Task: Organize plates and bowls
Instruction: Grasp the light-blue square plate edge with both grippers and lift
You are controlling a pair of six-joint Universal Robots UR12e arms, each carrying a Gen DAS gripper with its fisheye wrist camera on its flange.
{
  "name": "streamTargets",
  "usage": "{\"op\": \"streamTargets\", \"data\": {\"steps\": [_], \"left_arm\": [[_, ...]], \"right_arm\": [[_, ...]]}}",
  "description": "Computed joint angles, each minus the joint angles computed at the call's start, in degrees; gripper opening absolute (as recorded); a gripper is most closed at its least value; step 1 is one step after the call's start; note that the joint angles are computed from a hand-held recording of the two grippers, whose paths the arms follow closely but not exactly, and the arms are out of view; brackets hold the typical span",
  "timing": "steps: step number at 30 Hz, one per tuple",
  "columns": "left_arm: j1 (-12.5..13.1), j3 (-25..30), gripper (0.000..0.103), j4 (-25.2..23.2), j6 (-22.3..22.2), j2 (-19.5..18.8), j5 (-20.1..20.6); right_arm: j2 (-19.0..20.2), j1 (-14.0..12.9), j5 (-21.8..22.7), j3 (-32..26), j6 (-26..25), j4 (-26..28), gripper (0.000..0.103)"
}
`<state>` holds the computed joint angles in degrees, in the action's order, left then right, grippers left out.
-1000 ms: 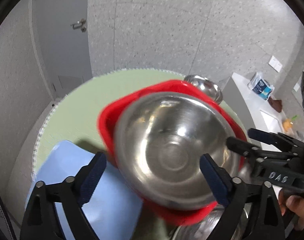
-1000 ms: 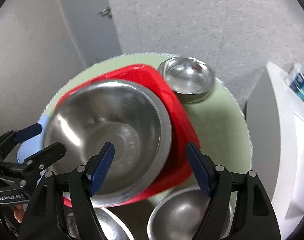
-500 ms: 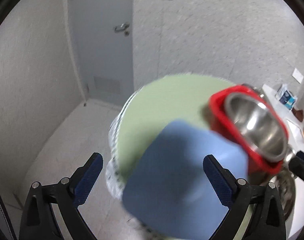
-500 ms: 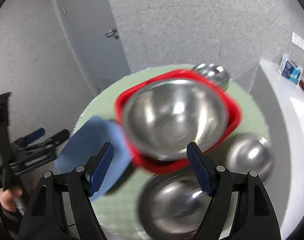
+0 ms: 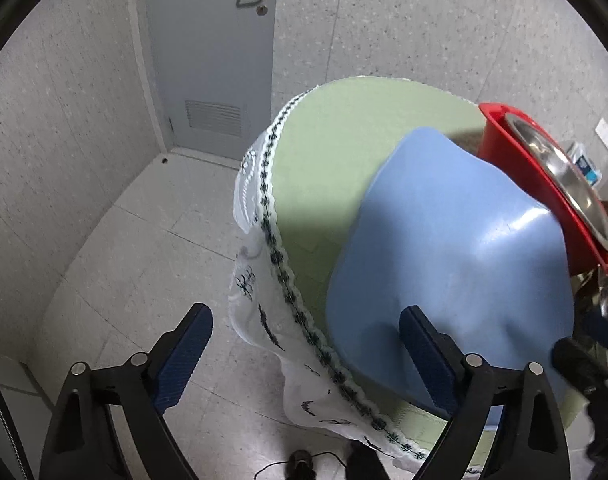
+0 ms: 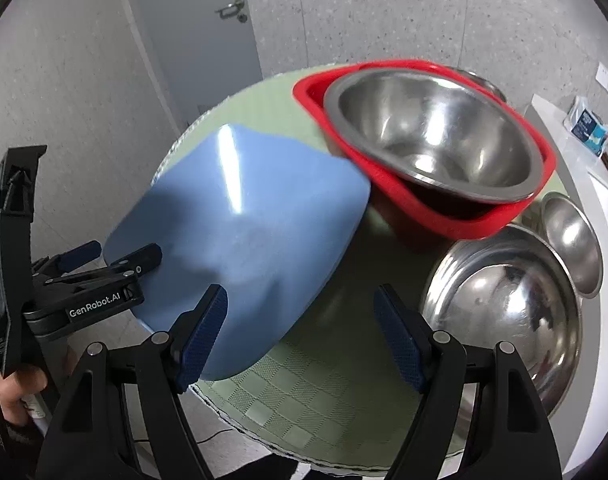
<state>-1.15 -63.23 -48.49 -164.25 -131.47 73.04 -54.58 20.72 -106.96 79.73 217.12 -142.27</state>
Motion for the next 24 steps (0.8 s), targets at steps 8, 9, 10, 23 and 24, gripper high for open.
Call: {"op": "streamTargets", "data": {"steps": [8, 9, 10, 23, 24], "left_arm": [[0.57, 1.44, 0.086, -2.35, -0.43, -1.08, -3.49], [0.68, 1.76, 0.081, -3.31, -0.21, -1.22, -4.49], [0.60, 1.75, 0.079, -3.57, -0.23, -1.18, -4.71], [0.95, 1.23, 0.031, -3.23, -0.79, -0.22, -7.63], [0.93, 0.85, 0.028, -2.45, -1.10, 0.16, -7.38]], "right_arm": [[1.92, 0.26, 0.76, -1.74, -0.99, 1.18, 0.075], [2.07, 0.21, 0.63, -2.09, -1.26, 1.71, 0.073], [2.26, 0.18, 0.40, -2.53, -1.71, 2.45, 0.066], [2.29, -1.05, 6.71, -2.09, -6.08, -1.76, 0.026], [2.13, -1.11, 6.97, -1.84, -6.42, -2.40, 0.026]]}}
